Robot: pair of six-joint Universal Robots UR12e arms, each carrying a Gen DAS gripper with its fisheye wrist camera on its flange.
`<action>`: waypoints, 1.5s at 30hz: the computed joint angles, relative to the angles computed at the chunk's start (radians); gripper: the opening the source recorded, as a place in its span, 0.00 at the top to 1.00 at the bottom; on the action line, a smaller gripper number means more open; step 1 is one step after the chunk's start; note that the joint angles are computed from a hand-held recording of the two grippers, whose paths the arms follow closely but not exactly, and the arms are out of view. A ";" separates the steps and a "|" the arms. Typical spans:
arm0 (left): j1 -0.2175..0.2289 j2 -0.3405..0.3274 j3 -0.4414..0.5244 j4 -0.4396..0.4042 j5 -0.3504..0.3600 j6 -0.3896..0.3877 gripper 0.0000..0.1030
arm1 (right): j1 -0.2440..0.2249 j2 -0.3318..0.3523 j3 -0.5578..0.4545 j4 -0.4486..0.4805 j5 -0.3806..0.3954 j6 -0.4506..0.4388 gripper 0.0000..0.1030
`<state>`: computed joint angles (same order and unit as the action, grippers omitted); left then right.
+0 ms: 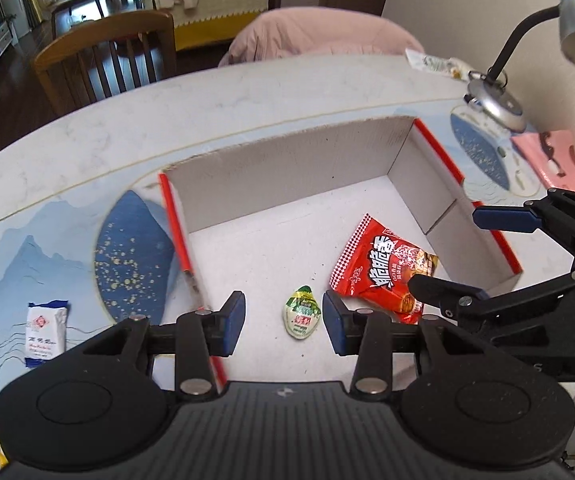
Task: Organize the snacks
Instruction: 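Open both grippers to drop the egg candy and chip bag into the box, then move both grippers back over the snacks on the table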
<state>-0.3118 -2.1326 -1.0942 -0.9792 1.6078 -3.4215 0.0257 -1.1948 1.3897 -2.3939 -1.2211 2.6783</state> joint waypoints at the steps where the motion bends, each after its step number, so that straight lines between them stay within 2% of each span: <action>1: 0.003 0.012 -0.018 0.013 -0.002 0.002 0.60 | 0.002 -0.006 0.008 -0.010 0.003 0.007 0.19; 13: 0.051 0.179 -0.251 0.182 -0.023 0.021 0.59 | 0.046 -0.087 0.101 -0.154 0.055 0.125 0.13; 15: 0.061 0.210 -0.295 0.215 -0.017 0.026 0.53 | 0.056 -0.096 0.113 -0.177 0.062 0.144 0.13; 20: 0.091 0.278 -0.387 0.268 -0.022 0.023 0.51 | 0.089 -0.113 0.146 -0.232 0.081 0.185 0.12; 22: 0.103 0.305 -0.422 0.290 -0.026 0.020 0.48 | 0.100 -0.119 0.160 -0.251 0.091 0.201 0.03; 24: 0.115 0.333 -0.461 0.320 -0.023 0.019 0.41 | 0.108 -0.122 0.175 -0.282 0.104 0.219 0.01; 26: 0.127 0.356 -0.494 0.342 -0.017 0.019 0.38 | 0.121 -0.125 0.184 -0.296 0.111 0.222 0.01; 37: 0.200 0.463 -0.653 0.415 -0.008 -0.013 0.30 | 0.190 -0.120 0.202 -0.316 0.119 0.245 0.00; 41: 0.213 0.488 -0.703 0.445 0.025 -0.026 0.29 | 0.207 -0.114 0.210 -0.322 0.125 0.247 0.00; 45: 0.220 0.511 -0.754 0.463 0.052 -0.022 0.29 | 0.215 -0.100 0.202 -0.283 0.144 0.239 0.00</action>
<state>-0.0917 -1.6220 -1.8483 -0.5161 1.6598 -3.4434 0.2402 -1.2952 1.5917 -2.6773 -1.0770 2.9171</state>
